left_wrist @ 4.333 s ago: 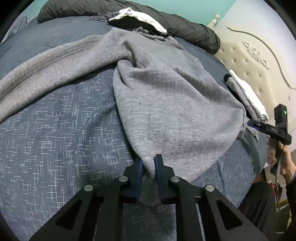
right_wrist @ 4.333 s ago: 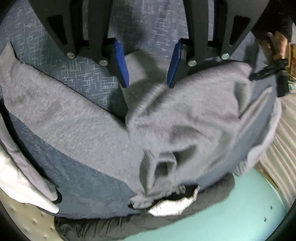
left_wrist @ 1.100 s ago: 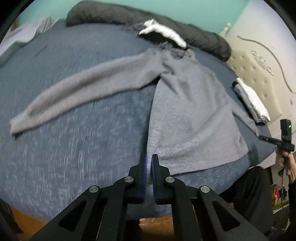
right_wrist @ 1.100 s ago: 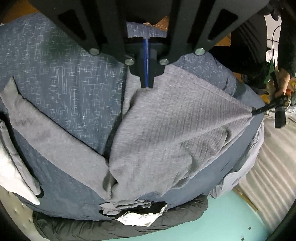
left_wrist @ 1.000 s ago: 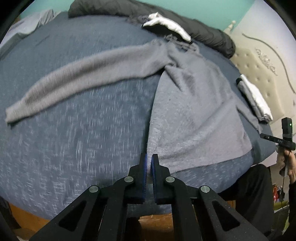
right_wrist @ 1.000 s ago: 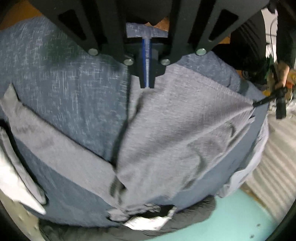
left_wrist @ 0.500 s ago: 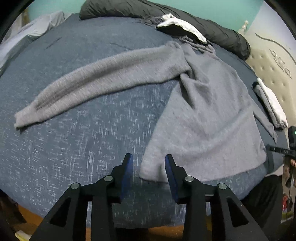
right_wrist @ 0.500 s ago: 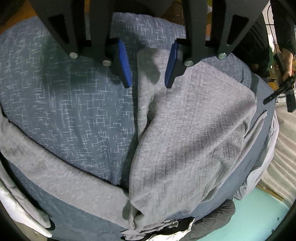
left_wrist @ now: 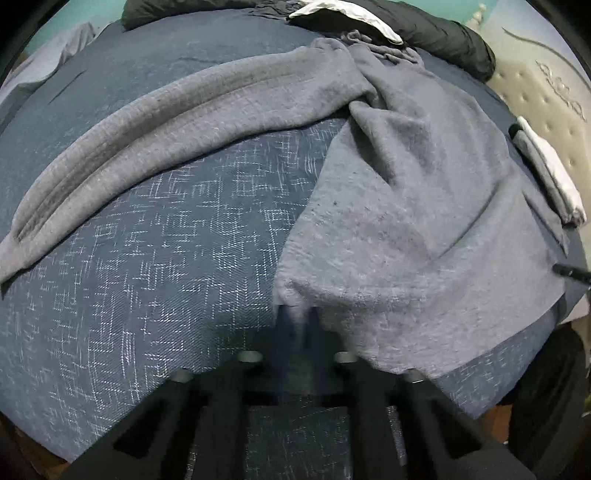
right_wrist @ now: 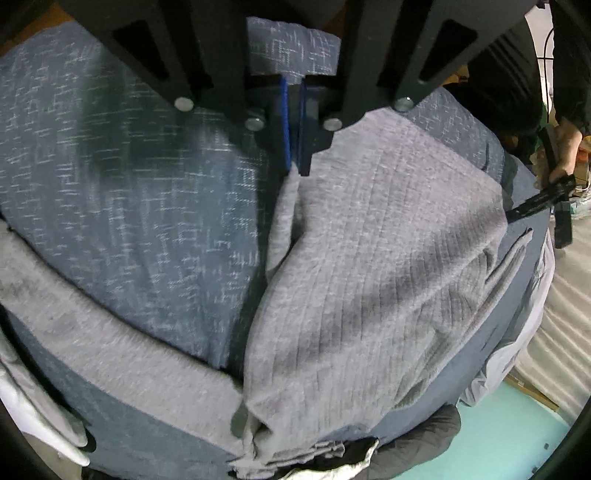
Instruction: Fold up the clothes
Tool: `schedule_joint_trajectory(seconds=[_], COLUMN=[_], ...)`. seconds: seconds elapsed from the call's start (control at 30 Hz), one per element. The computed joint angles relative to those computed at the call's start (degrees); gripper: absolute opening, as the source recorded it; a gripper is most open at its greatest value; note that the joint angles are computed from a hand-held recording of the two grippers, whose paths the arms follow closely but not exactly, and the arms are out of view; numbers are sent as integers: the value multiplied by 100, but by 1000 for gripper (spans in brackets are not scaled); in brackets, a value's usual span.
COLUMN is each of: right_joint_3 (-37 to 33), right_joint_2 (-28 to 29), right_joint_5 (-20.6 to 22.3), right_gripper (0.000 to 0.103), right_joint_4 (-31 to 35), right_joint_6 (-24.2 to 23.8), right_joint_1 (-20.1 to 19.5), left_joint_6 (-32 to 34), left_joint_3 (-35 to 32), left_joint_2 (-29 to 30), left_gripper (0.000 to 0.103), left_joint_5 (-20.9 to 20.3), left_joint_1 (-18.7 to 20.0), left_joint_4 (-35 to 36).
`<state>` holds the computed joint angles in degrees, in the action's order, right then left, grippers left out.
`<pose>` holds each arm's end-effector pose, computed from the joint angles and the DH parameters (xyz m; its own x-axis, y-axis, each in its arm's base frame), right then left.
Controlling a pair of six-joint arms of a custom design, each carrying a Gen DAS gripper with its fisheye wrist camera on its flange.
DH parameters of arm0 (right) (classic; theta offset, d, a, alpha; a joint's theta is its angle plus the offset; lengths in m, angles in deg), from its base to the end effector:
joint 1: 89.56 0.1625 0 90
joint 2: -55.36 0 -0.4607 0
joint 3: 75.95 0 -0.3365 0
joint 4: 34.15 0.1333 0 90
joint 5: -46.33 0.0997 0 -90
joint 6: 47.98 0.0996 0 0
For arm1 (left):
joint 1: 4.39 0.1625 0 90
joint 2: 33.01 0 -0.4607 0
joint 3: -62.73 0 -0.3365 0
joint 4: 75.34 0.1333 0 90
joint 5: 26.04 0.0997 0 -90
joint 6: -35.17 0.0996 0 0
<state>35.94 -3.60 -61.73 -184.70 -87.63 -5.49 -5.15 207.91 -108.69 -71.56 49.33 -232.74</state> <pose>0.0449 -0.5594 0.2081 -0.7902 -0.5220 0.3212 -0.5219 0.8478 0.0940 -0.0309 -0.3852 0.2190 -0.8096 -0.1836 -0.5576 0.0885 0.9008 -0.4251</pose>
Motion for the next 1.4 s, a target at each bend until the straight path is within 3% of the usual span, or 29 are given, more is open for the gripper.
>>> schedule_joint_trajectory(seconds=[0.17,0.3,0.4,0.63,0.77,0.83,0.9,1.0,1.13,1.4], right_joint_3=[-18,45,208,449,359,301,240,48,-289,-1184], right_joint_2=[-328,-686,-735,-320,-330,-374,-464,-543,-443,193], right_joint_5=[219,376,97,-577,-498,-502,-383,-90,147,370], right_gripper=[2,2,2,2,3,5,8,17,22,28], right_joint_4=[50,206,60,-571,-470,-380,-328,-268,-169,74], right_joint_6=[-21,-92,-247,-257,-168,-157,-245,-209,-28,192], right_joint_1=[0,-7,26,-60,-90,-80,-88,-104,-13,282], left_joint_6=[-269,-758,-1083,-1152,-1115,-1178,-1235,-1049,-462,1263], left_joint_3=[155,316,470,610,496,354,200,-86,-622,-2017], left_joint_2=[-342,-918,-1214,-795,-705,-796,-938,-1002,-759,385], left_gripper=[3,3,3,3,5,7,15,29,29,33], left_joint_5=[21,19,-52,-261,-378,-332,-260,-92,240,167], left_joint_1=[-328,-845,-1122,-1026,-963,-1017,-1038,-932,-626,240], left_joint_4=[172,872,1291,1120,1057,1392,1673,1774,1490,442])
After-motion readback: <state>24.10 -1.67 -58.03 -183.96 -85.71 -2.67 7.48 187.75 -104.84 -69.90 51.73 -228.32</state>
